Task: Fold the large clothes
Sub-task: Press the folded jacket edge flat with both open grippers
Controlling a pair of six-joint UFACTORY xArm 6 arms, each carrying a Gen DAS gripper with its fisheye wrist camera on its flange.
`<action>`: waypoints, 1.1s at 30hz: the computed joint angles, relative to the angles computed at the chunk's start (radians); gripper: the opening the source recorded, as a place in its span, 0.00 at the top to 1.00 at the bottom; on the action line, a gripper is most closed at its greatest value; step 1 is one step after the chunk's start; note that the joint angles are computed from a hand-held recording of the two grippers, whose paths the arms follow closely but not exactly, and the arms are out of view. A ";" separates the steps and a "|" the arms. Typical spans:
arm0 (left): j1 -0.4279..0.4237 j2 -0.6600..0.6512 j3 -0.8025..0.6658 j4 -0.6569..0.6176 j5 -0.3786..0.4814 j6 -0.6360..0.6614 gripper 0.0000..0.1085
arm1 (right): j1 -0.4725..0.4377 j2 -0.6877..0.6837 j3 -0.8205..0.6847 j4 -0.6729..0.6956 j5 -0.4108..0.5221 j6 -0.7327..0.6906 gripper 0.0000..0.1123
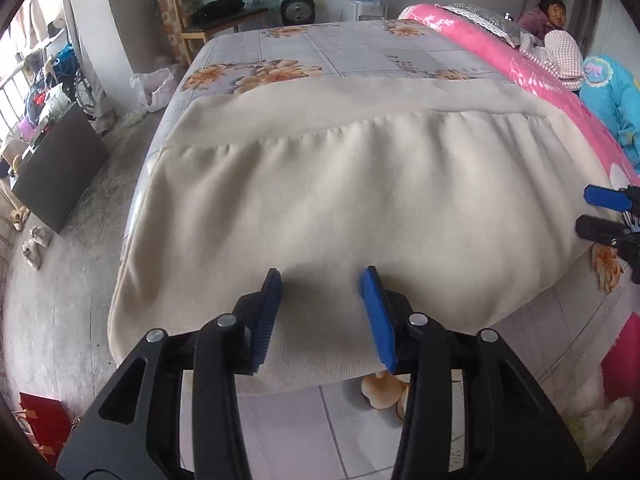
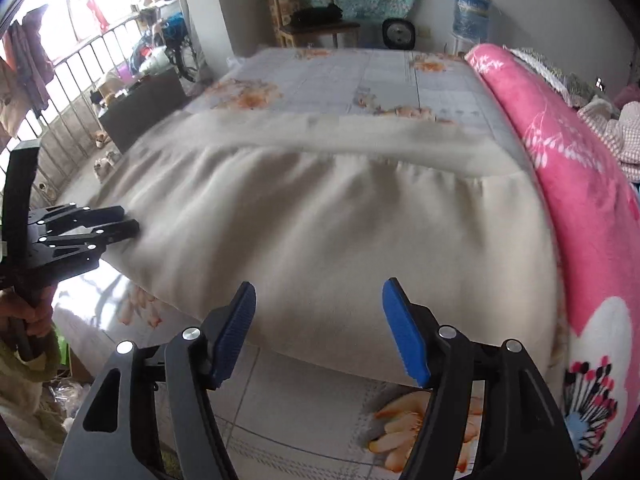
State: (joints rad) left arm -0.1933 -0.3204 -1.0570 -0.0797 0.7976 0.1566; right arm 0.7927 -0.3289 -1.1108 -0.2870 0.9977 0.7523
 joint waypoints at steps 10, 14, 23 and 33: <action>0.037 -0.012 -0.016 0.022 -0.017 -0.058 0.60 | 0.072 0.080 -0.149 -0.080 -0.028 0.041 0.41; 0.043 0.016 -0.018 0.057 0.009 -0.112 0.59 | 0.074 0.163 -0.144 -0.047 -0.078 0.009 0.40; 0.043 0.013 -0.016 0.094 0.012 -0.143 0.53 | 0.097 0.177 -0.183 -0.061 -0.088 0.068 0.37; 0.016 0.039 -0.060 0.255 0.081 -0.335 0.32 | 0.124 0.180 -0.156 -0.092 -0.037 0.035 0.23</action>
